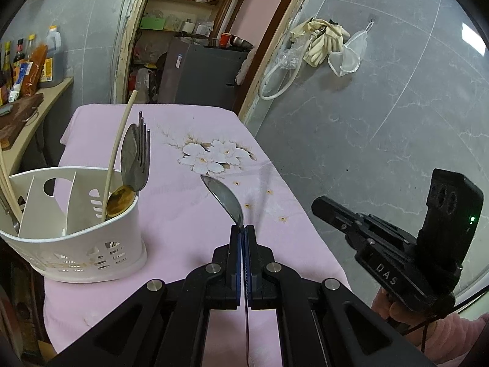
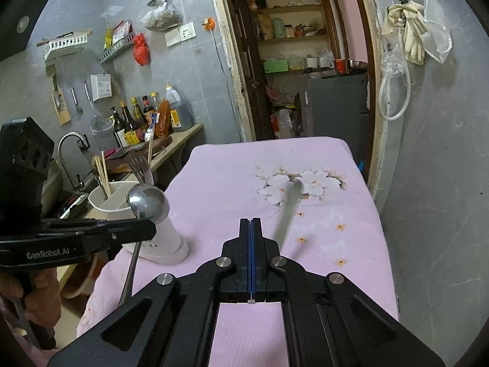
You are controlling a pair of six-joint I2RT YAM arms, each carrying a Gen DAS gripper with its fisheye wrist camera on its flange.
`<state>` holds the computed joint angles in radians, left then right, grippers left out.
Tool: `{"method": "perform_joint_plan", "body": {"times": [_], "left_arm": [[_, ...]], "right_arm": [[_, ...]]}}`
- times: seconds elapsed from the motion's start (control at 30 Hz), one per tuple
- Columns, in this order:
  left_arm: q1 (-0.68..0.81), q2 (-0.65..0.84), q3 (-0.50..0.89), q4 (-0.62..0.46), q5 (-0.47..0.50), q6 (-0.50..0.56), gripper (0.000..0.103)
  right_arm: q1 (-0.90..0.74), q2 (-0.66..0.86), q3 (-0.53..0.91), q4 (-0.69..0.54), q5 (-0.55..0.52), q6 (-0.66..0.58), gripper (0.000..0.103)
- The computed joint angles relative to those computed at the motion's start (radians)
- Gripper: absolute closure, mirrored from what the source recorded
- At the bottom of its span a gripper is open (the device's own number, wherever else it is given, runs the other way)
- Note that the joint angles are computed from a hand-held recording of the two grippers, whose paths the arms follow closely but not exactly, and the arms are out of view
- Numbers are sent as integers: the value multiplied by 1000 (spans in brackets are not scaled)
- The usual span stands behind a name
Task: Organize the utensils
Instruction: 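Lift the spoon with the left tool while the right tool lifts the knife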
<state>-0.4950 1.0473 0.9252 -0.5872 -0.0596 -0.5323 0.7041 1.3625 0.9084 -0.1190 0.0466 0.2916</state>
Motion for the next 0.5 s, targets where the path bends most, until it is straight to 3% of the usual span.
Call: {"method": "perform_joint_plan", "body": {"times": [0.23, 0.33, 0.37, 0.5], "left_arm": [[-15, 12, 12, -11, -19, -13, 101], [-14, 40, 19, 2, -23, -21, 101], [-15, 49, 19, 9, -26, -24, 101], [-18, 110, 9, 64, -47, -47, 101]], "right_arm": [[-86, 138, 41, -21, -107, 23, 101], [-177, 278, 103, -2, -243, 4, 81], [-192, 313, 117, 14, -266, 2, 69], [-251, 493, 225, 47, -364, -47, 67]]}}
